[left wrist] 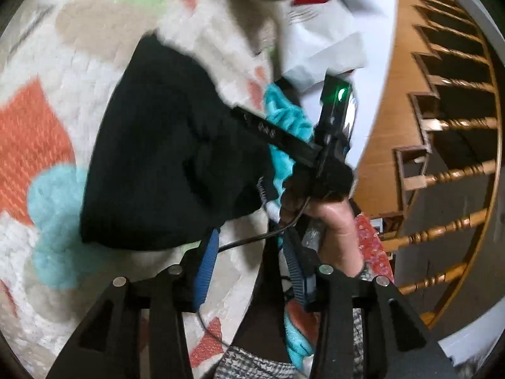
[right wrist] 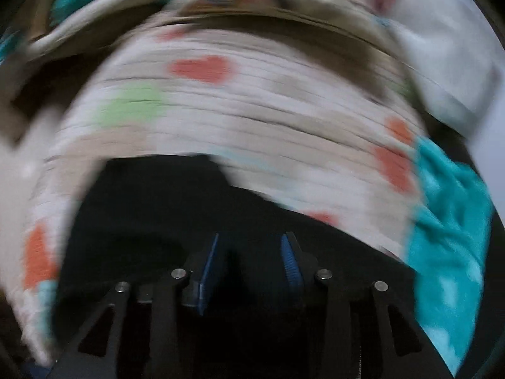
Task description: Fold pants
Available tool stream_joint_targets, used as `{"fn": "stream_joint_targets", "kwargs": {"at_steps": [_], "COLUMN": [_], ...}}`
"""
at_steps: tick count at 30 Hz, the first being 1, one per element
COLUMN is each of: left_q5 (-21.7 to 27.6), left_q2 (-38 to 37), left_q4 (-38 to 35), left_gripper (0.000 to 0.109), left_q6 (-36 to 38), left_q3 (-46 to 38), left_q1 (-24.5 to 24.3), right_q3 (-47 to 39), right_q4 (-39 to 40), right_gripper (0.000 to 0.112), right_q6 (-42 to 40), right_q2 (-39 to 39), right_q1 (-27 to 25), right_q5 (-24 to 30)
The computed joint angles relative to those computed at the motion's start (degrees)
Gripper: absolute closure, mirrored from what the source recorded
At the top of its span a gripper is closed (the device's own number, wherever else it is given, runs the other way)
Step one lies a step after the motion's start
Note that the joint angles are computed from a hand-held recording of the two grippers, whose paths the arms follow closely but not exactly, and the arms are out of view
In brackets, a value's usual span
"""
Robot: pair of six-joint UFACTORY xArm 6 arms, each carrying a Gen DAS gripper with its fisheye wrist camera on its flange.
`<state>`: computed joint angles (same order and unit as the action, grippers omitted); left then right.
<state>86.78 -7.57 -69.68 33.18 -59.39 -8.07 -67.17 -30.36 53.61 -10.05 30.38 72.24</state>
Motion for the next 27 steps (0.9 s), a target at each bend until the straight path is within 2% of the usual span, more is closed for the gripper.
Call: {"fn": "stream_joint_targets", "kwargs": {"at_steps": [2,4,5,6,7,9,11,13,15,16,17,19,21,23,24,26,27], "left_q5": [-4.5,-11.6,-13.8,-16.6,-18.4,-21.0,-22.4,-24.2,-27.0,-28.4,-29.3,-30.1,-31.4,-32.3,-32.7,-33.0,-34.5], "left_q2": [-1.4,-2.0,-1.7,-1.3,-1.0,-1.3,-1.6,-1.9,-3.3,-2.9,-3.0,-3.0,-2.7,-2.8,-2.7,-2.5,-1.7], "left_q4": [1.1,3.4,4.9,6.9,8.0,10.3,11.9,13.3,14.8,15.0,15.0,14.5,14.4,14.5,14.5,16.1,19.2], "left_gripper": [0.067,0.067,0.067,0.067,0.067,0.067,0.067,0.067,0.067,0.064,0.062,0.057,0.057,0.057,0.058,0.077,0.101], "left_q6": [1.0,-0.8,-2.1,-3.8,-4.7,-5.7,-5.9,-5.4,-5.6,-5.7,-5.8,-6.3,-6.8,-6.7,-6.8,-7.2,-8.7], "left_q3": [0.1,0.4,0.4,0.5,0.7,1.9,2.5,3.3,4.6,4.7,4.9,4.9,4.9,5.2,5.2,4.9,4.2], "left_q1": [0.3,0.0,-0.2,-0.8,-1.4,-2.6,-4.4,-6.0,-8.5,-9.6,-10.1,-10.8,-11.8,-12.2,-12.5,-12.4,-13.5], "right_q3": [3.0,4.9,6.3,7.2,8.7,10.4,11.5,12.6,13.0,13.4,12.7,7.1,2.8,-3.1,-5.5,-14.4,-18.0], "right_q4": [-0.4,0.6,3.6,6.9,12.6,19.3,22.2,22.3,18.6,18.5,18.0,12.7,12.0,13.2,13.7,15.3,16.5], "right_gripper": [0.068,0.068,0.068,0.068,0.068,0.068,0.068,0.069,0.077,0.087,0.085,0.082,0.071,0.046,0.042,0.039,0.039], "right_q6": [4.1,5.3,4.0,2.3,-0.5,-4.0,-5.1,-3.2,2.1,3.2,3.8,3.6,-0.3,-4.0,-5.7,-11.2,-13.5], "right_q2": [-4.6,-7.3,-8.3,-8.7,-8.5,-7.9,-6.9,-6.7,-7.4,-8.6,-8.9,-5.8,-2.3,3.0,5.6,14.1,17.6], "right_q1": [-0.3,0.2,0.4,0.3,0.5,1.3,2.4,1.8,1.4,0.8,0.7,2.1,2.3,2.3,2.2,1.7,1.5], "right_q5": [-3.6,-10.1,-15.9,-19.6,-25.1,-29.7,-29.0,-24.2,-18.3,-18.3,-17.7,-14.0,-15.2,-17.1,-17.2,-13.6,-11.1]}}
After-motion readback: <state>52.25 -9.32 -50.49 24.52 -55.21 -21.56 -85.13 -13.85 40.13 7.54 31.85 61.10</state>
